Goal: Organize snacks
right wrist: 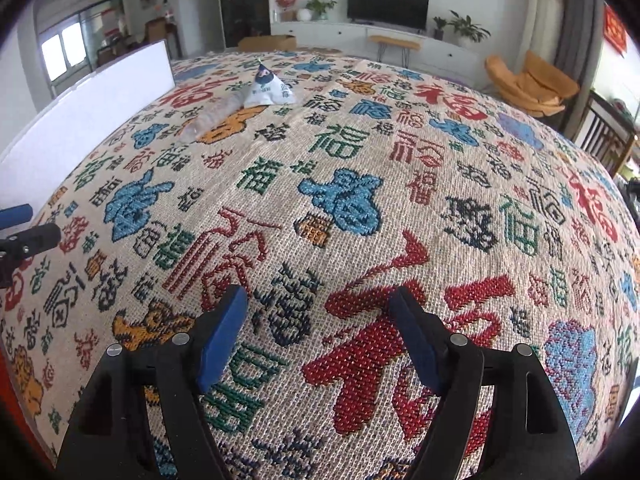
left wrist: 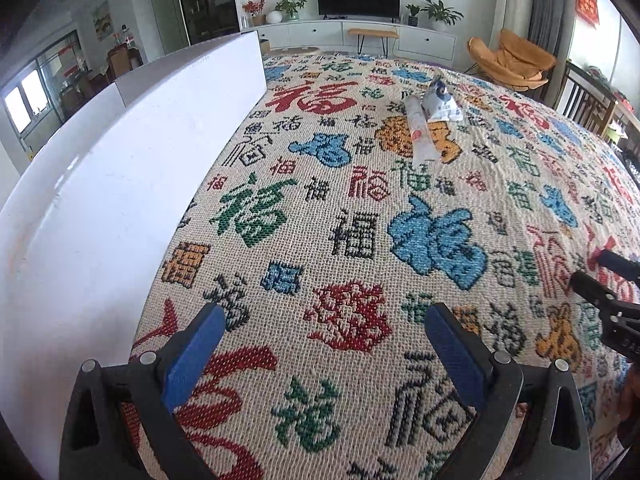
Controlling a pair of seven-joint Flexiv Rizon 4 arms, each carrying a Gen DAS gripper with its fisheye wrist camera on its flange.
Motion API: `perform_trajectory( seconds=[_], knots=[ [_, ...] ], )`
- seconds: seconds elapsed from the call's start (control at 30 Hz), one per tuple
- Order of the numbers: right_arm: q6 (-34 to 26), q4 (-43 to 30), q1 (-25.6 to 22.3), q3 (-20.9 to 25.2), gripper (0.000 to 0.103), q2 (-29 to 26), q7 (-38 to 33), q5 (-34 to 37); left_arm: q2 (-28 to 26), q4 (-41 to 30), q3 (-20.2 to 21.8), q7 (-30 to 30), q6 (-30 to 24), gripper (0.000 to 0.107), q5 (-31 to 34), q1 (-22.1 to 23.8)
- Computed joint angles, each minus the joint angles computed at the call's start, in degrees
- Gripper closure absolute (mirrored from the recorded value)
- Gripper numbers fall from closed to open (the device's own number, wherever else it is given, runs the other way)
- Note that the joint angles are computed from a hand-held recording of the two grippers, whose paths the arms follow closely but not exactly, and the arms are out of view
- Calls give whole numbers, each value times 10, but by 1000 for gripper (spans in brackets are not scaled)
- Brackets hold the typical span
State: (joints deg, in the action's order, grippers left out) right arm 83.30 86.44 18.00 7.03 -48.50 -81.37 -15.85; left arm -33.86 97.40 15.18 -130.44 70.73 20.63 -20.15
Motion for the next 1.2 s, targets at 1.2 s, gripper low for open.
perform_trajectory(
  seconds=[1.2],
  knots=[
    [1, 1, 10, -20, 16, -2, 26, -12, -27, 15, 27, 13, 58, 4, -51, -12]
  ],
)
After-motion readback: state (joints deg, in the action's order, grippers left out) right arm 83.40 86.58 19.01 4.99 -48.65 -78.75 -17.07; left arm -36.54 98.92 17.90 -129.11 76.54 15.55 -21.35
